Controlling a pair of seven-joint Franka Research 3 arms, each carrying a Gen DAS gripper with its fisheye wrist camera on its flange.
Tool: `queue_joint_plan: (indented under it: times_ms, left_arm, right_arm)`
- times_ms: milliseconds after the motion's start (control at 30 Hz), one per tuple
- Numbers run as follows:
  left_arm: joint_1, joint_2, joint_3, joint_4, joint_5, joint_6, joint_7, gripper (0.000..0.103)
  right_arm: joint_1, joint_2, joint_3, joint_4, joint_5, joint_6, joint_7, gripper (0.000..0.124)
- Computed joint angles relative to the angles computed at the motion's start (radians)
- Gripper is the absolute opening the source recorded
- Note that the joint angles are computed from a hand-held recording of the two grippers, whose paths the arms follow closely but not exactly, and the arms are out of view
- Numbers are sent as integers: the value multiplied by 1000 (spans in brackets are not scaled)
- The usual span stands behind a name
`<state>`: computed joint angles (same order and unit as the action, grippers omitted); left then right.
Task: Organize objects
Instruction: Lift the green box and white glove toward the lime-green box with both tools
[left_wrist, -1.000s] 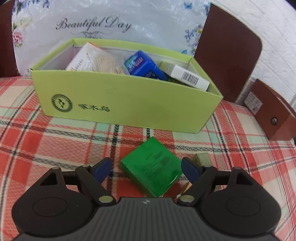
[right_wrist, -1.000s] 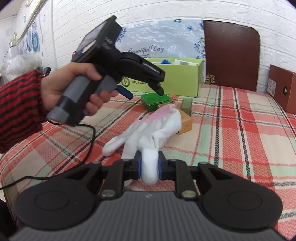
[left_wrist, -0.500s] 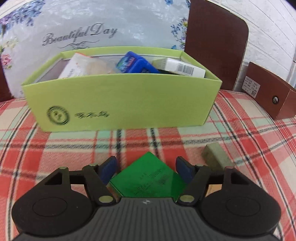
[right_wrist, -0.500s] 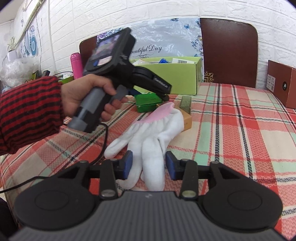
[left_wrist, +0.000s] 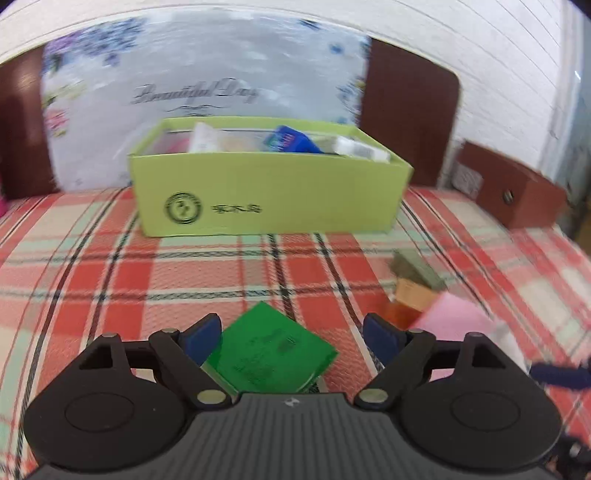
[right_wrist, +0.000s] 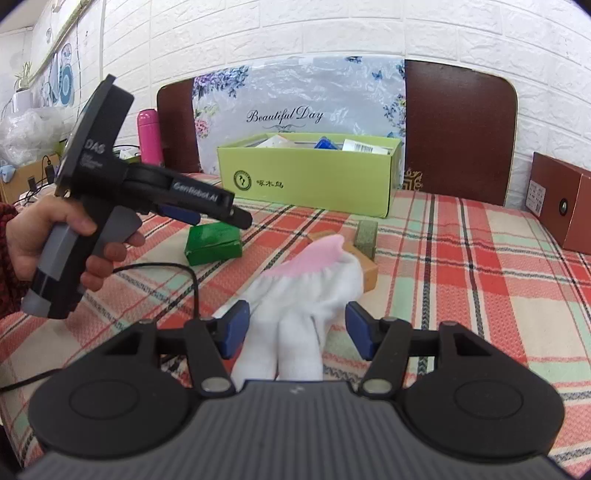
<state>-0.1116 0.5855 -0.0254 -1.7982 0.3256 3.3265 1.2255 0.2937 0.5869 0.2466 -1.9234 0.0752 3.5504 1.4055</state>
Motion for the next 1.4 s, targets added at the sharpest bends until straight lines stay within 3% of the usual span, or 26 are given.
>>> queue_joint_plan:
  times_ms: [33, 67, 133, 167, 200, 233, 267, 300, 367, 500, 600, 700, 767, 833, 1000, 1067, 1100, 1133, 1167, 1300, 1367, 1400]
  left_arm:
    - [-9, 6, 4, 9, -17, -15, 58, 87]
    - [-50, 13, 43, 18, -55, -22, 117, 87]
    - [-140, 36, 162, 49, 37, -49, 64, 87]
    - [-146, 45, 172, 61, 43, -74, 72, 87]
    - [-119, 49, 148, 61, 44, -67, 72, 89]
    - [-61, 48, 89, 50, 33, -50, 65, 89]
    - [-38, 39, 64, 40, 11, -64, 34, 88]
    - [-43, 28, 74, 19, -19, -51, -7, 87]
    - [-128, 5, 169, -15, -60, -56, -66, 86]
    - [-166, -46, 212, -98, -52, -17, -95, 86]
    - [-146, -55, 200, -111, -39, 1, -63, 87]
    - [-6, -73, 55, -112, 1, -32, -23, 87]
    - [82, -84, -33, -136, 34, -12, 9, 86]
    - [123, -87, -71, -151, 57, 2, 33, 85]
    - [28, -76, 26, -152, 27, 9, 55, 85]
    - [75, -73, -24, -149, 42, 10, 56, 83]
    - [126, -71, -78, -145, 51, 4, 58, 74]
    - [174, -67, -128, -141, 62, -3, 60, 72]
    - [188, -65, -144, -137, 63, -10, 62, 72]
    - [93, -58, -48, -126, 37, 6, 54, 73]
    - [62, -59, -16, -132, 27, 24, 55, 71]
    - [61, -60, -16, -135, 23, 26, 55, 70]
  right_arm:
    - [-2, -1, 2, 0, 0, -1, 2, 57]
    - [-4, -1, 4, 0, -1, -7, 5, 57]
    - [0, -5, 1, -4, 4, -17, 4, 57]
    - [0, -5, 1, -3, 4, -22, 3, 57]
    - [-1, -5, 2, -5, 6, -26, 4, 57]
    - [-5, -3, 6, -3, 5, -31, 7, 57]
    - [-11, -1, 12, -1, 2, -34, 9, 57]
    - [-15, 0, 18, -3, 0, -32, 12, 57]
    - [-33, 6, 35, 0, -14, -34, 20, 57]
    - [-54, 16, 53, 10, -39, -40, 27, 57]
    - [-59, 24, 58, 27, -43, -56, 33, 57]
    - [-47, 28, 49, 41, -36, -58, 26, 57]
    - [-30, 28, 36, 46, -25, -54, 17, 57]
    - [7, 27, 1, 51, 1, -46, 0, 57]
    - [173, 32, -158, 92, 129, -86, -96, 57]
    - [239, 38, -220, 108, 190, -105, -135, 57]
    - [250, 40, -228, 112, 208, -107, -147, 57]
    - [242, 41, -217, 112, 213, -108, -156, 57]
    - [240, 41, -213, 114, 221, -110, -164, 57]
    - [257, 58, -228, 143, 255, -134, -194, 56]
    - [224, 67, -191, 157, 243, -152, -200, 31]
    - [200, 70, -165, 163, 233, -163, -200, 26]
